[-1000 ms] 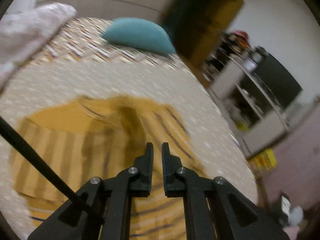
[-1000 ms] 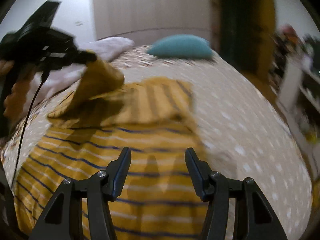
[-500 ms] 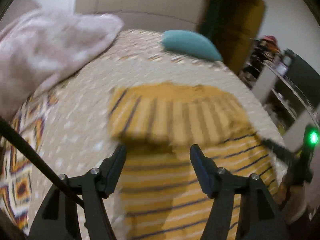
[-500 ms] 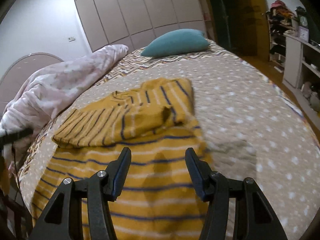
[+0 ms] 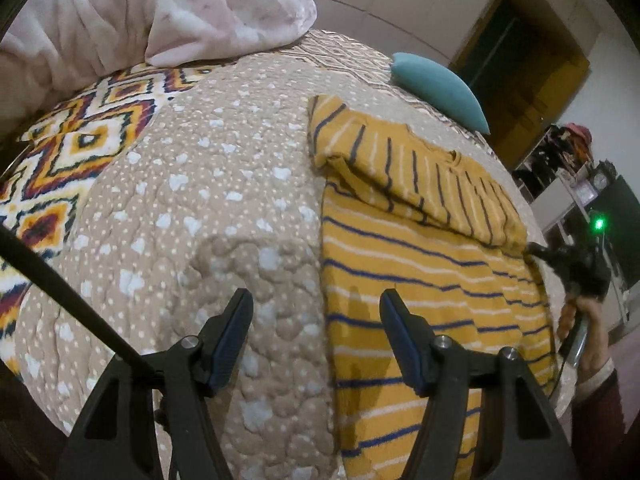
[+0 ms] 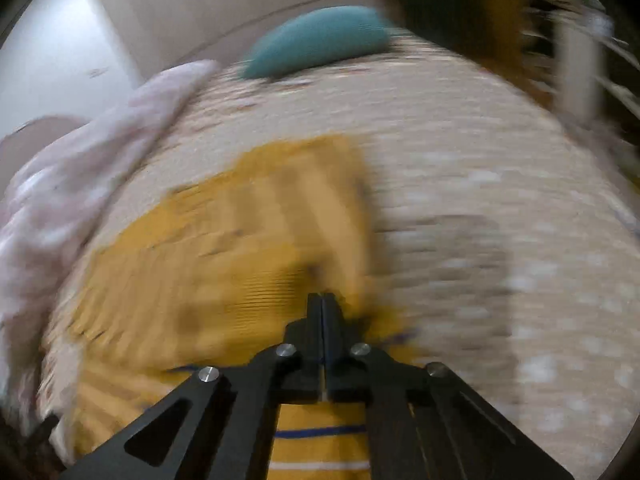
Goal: Fold small clothes
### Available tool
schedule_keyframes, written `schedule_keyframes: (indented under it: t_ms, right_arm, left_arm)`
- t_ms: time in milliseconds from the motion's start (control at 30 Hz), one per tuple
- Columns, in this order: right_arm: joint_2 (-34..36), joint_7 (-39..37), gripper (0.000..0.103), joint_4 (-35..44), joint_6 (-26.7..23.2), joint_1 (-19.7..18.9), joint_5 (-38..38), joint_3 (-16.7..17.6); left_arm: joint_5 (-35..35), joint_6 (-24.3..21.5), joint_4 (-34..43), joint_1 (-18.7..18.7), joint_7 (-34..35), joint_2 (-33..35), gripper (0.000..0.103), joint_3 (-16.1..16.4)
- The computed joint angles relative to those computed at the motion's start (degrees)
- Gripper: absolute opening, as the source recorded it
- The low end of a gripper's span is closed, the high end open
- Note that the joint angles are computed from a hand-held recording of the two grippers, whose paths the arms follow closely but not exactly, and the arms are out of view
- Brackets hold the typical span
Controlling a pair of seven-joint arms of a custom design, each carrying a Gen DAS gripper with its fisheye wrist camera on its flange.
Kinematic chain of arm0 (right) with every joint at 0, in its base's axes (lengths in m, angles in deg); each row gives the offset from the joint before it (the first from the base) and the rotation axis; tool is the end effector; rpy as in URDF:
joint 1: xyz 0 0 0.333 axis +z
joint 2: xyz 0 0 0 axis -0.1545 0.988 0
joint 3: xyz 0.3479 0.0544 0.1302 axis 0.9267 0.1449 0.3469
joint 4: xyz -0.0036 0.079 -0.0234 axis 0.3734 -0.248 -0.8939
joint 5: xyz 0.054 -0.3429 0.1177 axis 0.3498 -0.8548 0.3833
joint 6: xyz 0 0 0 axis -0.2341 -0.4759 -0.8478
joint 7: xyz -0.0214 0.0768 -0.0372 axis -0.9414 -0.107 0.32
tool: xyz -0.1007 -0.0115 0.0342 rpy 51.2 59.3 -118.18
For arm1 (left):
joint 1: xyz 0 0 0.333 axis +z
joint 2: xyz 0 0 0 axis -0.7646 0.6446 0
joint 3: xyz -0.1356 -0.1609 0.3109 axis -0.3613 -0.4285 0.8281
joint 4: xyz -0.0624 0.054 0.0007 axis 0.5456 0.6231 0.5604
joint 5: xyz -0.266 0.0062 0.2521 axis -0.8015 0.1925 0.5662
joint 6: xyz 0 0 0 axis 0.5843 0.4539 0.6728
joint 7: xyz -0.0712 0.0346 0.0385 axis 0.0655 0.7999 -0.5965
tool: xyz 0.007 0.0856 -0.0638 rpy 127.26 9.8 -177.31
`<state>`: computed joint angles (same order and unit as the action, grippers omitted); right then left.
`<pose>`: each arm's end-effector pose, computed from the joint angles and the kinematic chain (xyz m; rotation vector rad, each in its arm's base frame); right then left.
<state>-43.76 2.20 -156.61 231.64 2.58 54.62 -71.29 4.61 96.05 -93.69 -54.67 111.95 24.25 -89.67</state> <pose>0.7186 0.1514 0.5421 -1.7692 1.7561 -0.2684 0.4749 -0.0356 0.5199 -2.2613 1.4466 -0.9060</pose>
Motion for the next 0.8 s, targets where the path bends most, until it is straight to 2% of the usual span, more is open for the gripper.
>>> schedule_keyframes:
  t_ms: [67, 100, 167, 233, 300, 333, 367, 400, 467, 500, 567, 600, 700, 800]
  right_arm:
    - [-0.8, 6.5, 0.001, -1.4, 0.5, 2.0, -5.1, -4.2]
    - [-2.1, 6.1, 0.003, -3.2, 1.3, 1.0, -3.7, -3.7]
    - [-5.3, -1.7, 0.003, -7.5, 2.8, -4.5, 4.8, 2.0]
    - [-8.9, -9.3, 0.005, -12.4, 3.2, -7.0, 11.3, 4.6]
    - [-12.9, -15.5, 0.018, -17.5, 1.5, -8.1, 16.8, 5.3]
    - [-14.8, -18.3, 0.023, -20.3, 0.7, -8.4, 19.2, 5.3]
    - [-16.4, -20.8, 0.034, -22.7, 0.2, -8.6, 21.2, 4.9]
    - [-17.7, -22.3, 0.038, -24.6, -0.1, -8.3, 22.2, 4.3]
    - [-20.7, -25.3, 0.038, -29.7, -0.4, -7.5, 24.7, 3.2]
    - [-22.2, -28.2, 0.038, -32.1, -0.6, -7.3, 28.2, 2.7]
    - [-24.8, -33.6, 0.039, -35.7, -0.5, -6.3, 34.7, 1.8]
    - [-26.0, -36.5, 0.04, -36.8, -3.0, -6.1, 38.4, 1.1]
    - [-28.0, -41.8, 0.04, -38.9, -8.8, -5.0, 46.0, -0.6]
    - [-28.9, -44.1, 0.04, -40.5, -12.7, -4.1, 49.8, -1.5]
  left_arm:
    - [-2.2, -0.6, 0.1, -1.9, 2.4, 0.0, 0.065, 0.9]
    - [-3.5, -0.9, 0.2, -2.9, 3.7, 0.1, 0.065, 1.3]
    - [-8.4, -1.5, 0.5, -5.8, 8.1, 0.6, 0.065, 2.6]
    - [-15.7, -2.4, 0.6, -8.8, 13.9, 0.7, 0.062, 4.0]
    - [-20.9, -2.7, 0.2, -10.0, 17.7, 0.5, 0.043, 3.9]
    - [-22.6, -3.2, 0.0, -10.2, 19.1, 0.3, 0.038, 3.6]
    - [-22.1, -3.0, -0.6, -9.3, 18.6, 0.0, 0.031, 2.4]
    - [-20.8, -2.5, -1.3, -8.3, 17.6, -0.3, 0.023, 1.2]
    - [-19.6, -2.0, -2.8, -7.8, 16.8, -1.4, 0.016, 0.2]
    - [-20.9, -1.6, -3.5, -8.9, 17.6, -2.0, 0.014, 1.0]
    - [-25.7, -0.9, -4.8, -12.4, 20.7, -3.3, 0.011, 3.7]
    - [-27.7, -0.7, -5.6, -13.9, 22.1, -4.1, 0.011, 4.7]
    - [-27.3, -0.9, -7.0, -14.2, 22.3, -5.7, 0.011, 4.5]
    - [-23.8, -1.6, -8.0, -13.3, 20.4, -6.9, 0.011, 3.3]
